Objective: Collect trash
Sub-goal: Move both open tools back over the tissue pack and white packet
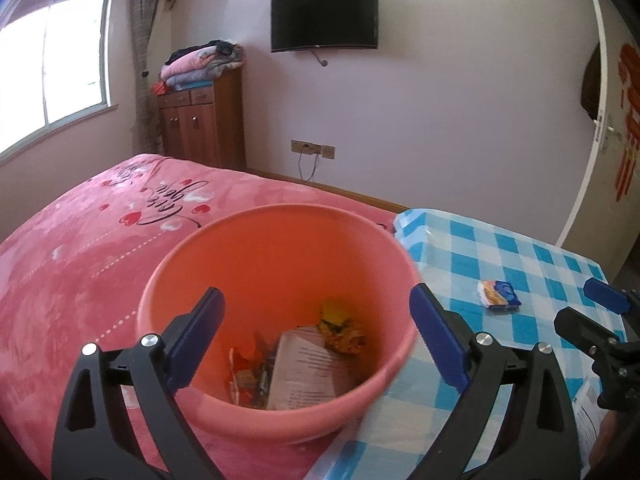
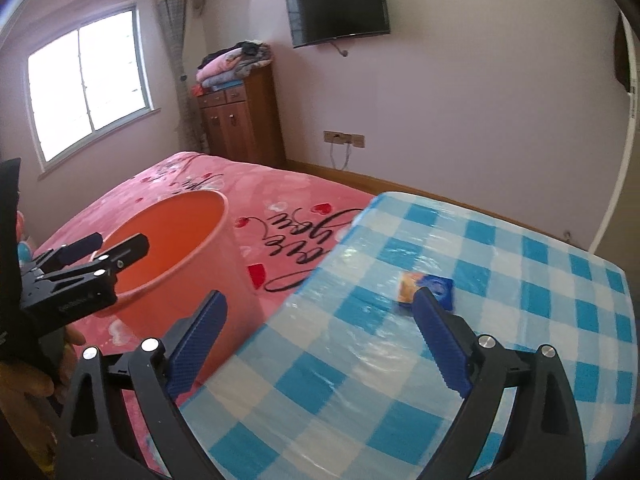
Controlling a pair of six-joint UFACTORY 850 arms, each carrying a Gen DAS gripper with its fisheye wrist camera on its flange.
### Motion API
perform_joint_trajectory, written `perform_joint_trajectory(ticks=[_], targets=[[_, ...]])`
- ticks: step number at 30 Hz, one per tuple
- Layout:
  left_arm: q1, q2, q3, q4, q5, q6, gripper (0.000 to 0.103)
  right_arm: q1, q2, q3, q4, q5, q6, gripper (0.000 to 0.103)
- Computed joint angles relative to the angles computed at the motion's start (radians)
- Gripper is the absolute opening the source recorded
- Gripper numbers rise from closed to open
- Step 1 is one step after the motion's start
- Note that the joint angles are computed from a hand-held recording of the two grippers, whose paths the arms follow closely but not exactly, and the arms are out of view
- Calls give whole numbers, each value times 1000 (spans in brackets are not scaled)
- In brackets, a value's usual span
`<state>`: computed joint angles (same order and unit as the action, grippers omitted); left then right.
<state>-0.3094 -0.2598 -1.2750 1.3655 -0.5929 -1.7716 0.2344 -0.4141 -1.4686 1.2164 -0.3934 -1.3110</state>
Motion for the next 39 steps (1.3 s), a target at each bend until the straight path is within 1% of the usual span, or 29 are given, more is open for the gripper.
perform_joint_trajectory(ticks=[8, 21, 24, 28, 31, 34, 39], targets=[[-37, -31, -37, -28, 13, 58, 94, -38, 35, 62, 34, 21, -27, 93], [-85, -104, -104, -118, 46, 176, 94, -125, 62, 134, 77, 24, -26, 93], [-105, -129, -126, -106, 1, 193, 95, -147, 65, 146, 84, 27, -28, 93], [-127, -152, -147, -81, -38, 204, 97, -171, 70, 165, 101, 26, -36, 93], [-130, -163, -164, -119, -7, 261, 97, -186, 71, 179, 105, 23, -34, 93], [-144, -182, -183, -125, -11, 290, 97, -202, 72, 193, 112, 21, -41, 93], [-161, -222, -221, -179, 12, 375, 97, -230, 71, 218, 93, 18, -22, 93]])
